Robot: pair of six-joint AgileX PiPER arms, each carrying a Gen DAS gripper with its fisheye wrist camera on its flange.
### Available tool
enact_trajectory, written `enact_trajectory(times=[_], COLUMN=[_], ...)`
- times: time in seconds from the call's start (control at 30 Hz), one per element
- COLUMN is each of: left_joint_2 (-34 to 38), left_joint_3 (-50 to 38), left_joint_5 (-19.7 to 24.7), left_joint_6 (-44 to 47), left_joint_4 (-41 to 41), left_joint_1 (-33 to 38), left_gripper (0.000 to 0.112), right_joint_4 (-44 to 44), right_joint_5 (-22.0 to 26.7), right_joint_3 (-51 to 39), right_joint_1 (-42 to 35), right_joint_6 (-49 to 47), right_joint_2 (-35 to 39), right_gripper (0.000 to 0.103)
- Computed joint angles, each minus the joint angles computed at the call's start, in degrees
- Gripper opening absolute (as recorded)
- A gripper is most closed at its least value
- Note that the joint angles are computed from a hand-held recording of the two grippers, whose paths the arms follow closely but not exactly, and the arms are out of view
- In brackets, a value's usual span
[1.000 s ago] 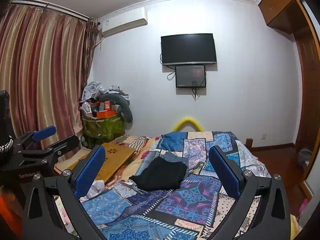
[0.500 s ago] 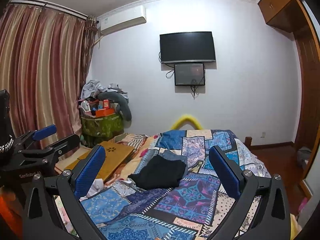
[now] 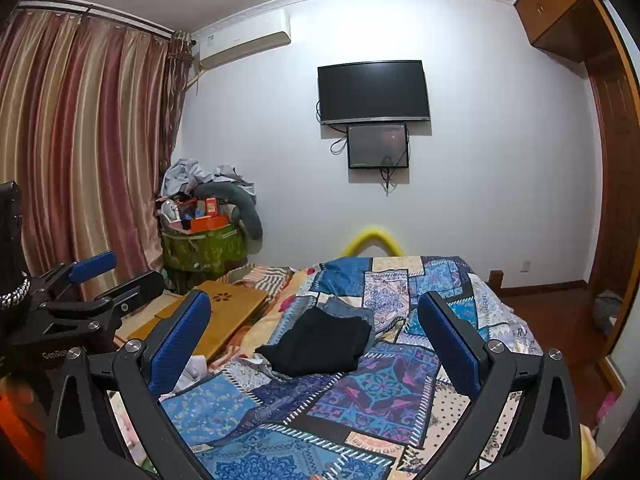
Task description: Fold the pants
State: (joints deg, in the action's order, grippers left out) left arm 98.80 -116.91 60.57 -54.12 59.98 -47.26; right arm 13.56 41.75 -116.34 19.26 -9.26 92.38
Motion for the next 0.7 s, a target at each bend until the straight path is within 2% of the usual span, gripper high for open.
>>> enact_trajectory(times=[0.7], left_joint_2=[1.2], left_joint_3=[-2.5], left_joint_5=[-0.7], left_joint_6=[4.9], left_joint_4=[-4.9], left_joint_1=[0.7], left_gripper=[0.103], right_joint_4=[0.4], right_joint_5=[0.9], right_joint_3=[-0.3], right_joint_1=[-0.9], right_joint_6=[0.4], right_joint_2=[-0.4], right_gripper=[0.103])
